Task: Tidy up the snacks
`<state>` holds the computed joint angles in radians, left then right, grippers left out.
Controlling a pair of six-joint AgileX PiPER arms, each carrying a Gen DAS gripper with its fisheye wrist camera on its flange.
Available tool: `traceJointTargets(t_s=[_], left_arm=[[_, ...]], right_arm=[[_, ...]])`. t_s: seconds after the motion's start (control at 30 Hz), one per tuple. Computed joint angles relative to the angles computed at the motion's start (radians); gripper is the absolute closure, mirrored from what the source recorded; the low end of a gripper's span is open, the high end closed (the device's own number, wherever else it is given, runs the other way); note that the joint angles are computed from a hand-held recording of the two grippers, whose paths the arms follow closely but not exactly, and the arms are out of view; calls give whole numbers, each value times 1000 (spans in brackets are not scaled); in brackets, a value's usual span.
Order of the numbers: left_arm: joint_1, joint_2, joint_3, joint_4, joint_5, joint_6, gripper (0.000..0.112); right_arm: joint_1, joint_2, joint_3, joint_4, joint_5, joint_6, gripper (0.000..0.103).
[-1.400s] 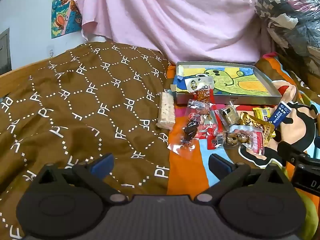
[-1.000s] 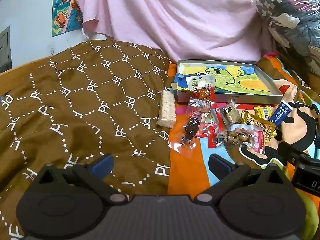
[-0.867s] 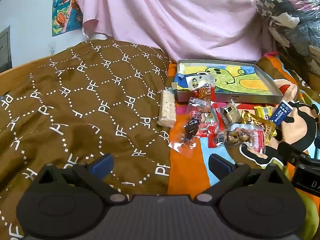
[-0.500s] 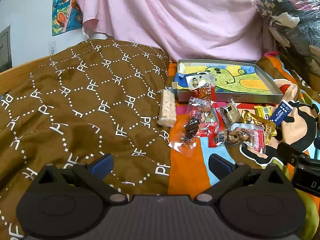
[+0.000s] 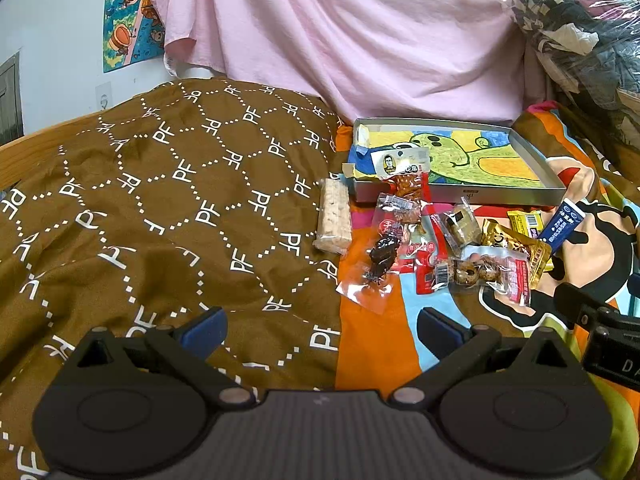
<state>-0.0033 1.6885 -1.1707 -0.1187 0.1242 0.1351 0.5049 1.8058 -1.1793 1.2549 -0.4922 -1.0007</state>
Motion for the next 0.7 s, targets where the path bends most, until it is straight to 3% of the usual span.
traceJointTargets(t_s=[0.7], left_arm=[[-1,0,7,8,-4,-8,10]], right_arm=[[-3,0,-6,14,7,-16,1]])
